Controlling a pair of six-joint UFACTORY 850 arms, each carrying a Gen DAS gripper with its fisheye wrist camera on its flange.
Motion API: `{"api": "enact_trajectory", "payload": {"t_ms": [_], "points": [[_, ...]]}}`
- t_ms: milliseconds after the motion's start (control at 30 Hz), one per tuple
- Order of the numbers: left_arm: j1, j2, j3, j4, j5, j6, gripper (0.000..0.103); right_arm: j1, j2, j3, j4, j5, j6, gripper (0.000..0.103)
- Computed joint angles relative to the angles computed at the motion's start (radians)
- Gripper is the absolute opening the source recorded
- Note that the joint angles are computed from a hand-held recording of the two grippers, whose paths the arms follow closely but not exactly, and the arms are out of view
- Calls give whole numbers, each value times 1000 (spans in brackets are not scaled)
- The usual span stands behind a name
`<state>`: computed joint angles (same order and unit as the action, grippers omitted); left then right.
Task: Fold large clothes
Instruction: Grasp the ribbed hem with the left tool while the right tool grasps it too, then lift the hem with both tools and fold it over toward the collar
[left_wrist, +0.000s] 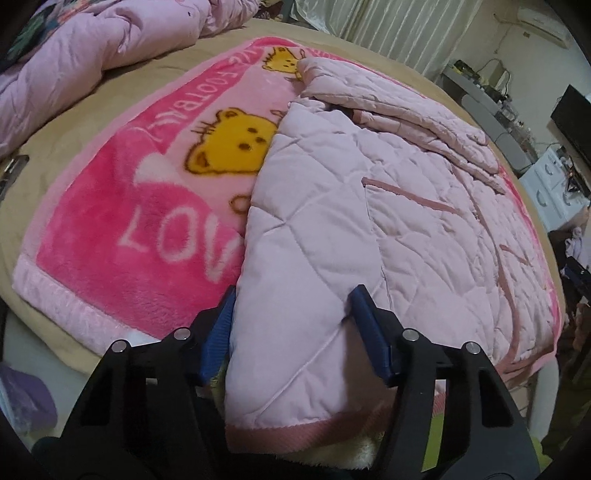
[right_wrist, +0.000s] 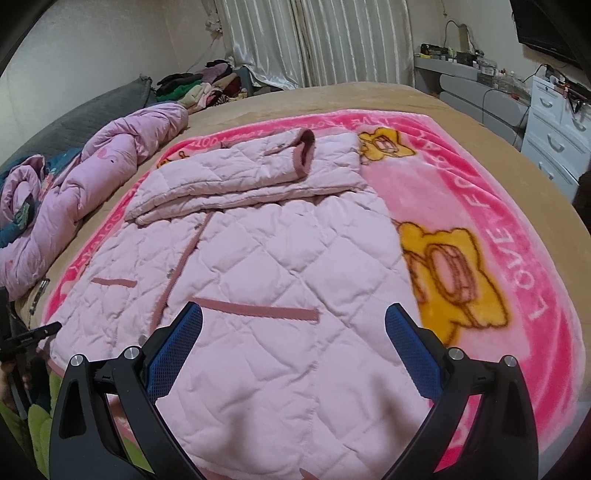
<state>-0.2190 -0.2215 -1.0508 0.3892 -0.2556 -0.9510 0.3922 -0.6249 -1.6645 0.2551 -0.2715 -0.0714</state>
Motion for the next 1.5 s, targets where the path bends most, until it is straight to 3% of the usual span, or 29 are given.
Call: {"api": "enact_trajectory", "payload": {"t_ms": [233, 367, 467, 667, 933, 1033, 1067, 1133, 1233, 1367, 1500], "points": [[-2, -26, -27, -53, -8, 51, 48, -27, 29, 50, -55, -38, 29, 99], [-1, -25, -28, -63, 6, 51, 33, -57, 47, 91, 67, -84, -65, 99], [-12, -18, -29, 10, 9, -4, 24, -73, 50, 111, 121, -137, -110, 99], [-21, -10, -30, 60, -4, -35, 23, -85, 42, 141, 188, -237, -180, 99], [-25, 2, -16, 78, -27, -42, 30, -106, 44, 205, 392, -269, -317, 97], [-20, 17, 7, 58, -21, -28, 40, -111, 49, 214, 468, -288, -406, 81], [-15, 22, 16, 33, -15, -10, 44, -111, 54, 221, 476, -285, -423, 80], [-6, 29, 27, -9, -4, 24, 50, -107, 69, 236, 487, -261, -456, 60], [-3, 29, 29, -41, -14, 51, 62, -107, 90, 254, 539, -242, -539, 46], [2, 17, 23, -131, -6, 130, 73, -107, 104, 262, 606, -236, -626, 31], [-4, -2, 2, -110, -27, 114, 73, -113, 118, 269, 735, -228, -747, 22]]}}
